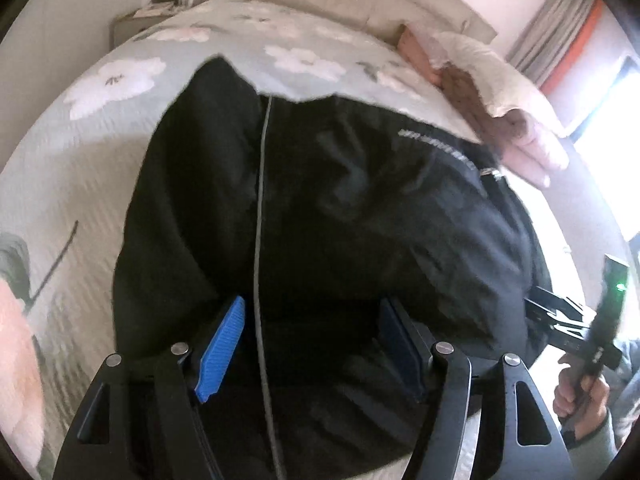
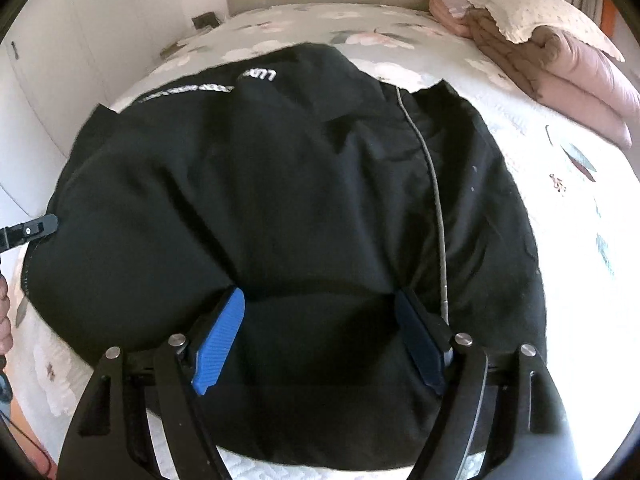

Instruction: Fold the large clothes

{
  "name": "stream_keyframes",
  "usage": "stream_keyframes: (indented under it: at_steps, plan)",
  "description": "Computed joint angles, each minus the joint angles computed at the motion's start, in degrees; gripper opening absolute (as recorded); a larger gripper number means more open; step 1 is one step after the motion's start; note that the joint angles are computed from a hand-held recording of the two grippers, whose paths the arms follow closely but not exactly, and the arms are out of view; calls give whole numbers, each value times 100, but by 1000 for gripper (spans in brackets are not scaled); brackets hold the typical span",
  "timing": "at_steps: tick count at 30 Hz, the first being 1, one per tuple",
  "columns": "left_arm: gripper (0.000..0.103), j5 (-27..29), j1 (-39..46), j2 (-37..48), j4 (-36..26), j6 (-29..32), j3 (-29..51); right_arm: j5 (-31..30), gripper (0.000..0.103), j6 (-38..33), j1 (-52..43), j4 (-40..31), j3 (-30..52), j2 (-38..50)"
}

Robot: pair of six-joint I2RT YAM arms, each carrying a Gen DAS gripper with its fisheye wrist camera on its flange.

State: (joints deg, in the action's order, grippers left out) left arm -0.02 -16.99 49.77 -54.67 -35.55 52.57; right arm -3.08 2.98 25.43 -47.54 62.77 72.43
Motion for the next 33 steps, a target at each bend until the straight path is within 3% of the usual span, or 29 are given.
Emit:
stream_keyframes:
  at_steps: [3,5,7,10,15,18,25,29,32,33]
  plan:
    - [71,201,569,-478,-434,299,148,-226,79,-315,-242,-167,-42,-472]
    - [71,687,1451,-739,-776,839,288,-491,79,-555,-548,-293,-53,-835]
    - [71,1497,2534,-710,-1028,1549,461,-331,82,-710,-734,-404,58,-997]
    - [71,2028,3456,-568,-1356,2089,634,-525,86,-1036,-1474,-511,296,-917]
    - [72,3242,4607,-48,-1471,2946,336,-2037,86,-1192,-3166,-648,798,87]
    - [72,3613,4682,220,-1244,2925,-32,-2789,86,-1244,-3651,-823,1064,845]
    - [72,4363,4698,480,-307,2585,-1038,-3232,87,-1338,-3739,-652,1208,1920]
    - [74,4722,4755,422,225,2308,-1397,-4066,89,-1408,-3774,-758,1233,2583]
    - [74,4886,4759,416,532,2016,-1555,-4360,93,-1404,-3820,-567,1119,2635]
    - [74,4898,4719,379,642,1884,-1596,-4339,88,-1477,-3802,-580,1102,2600]
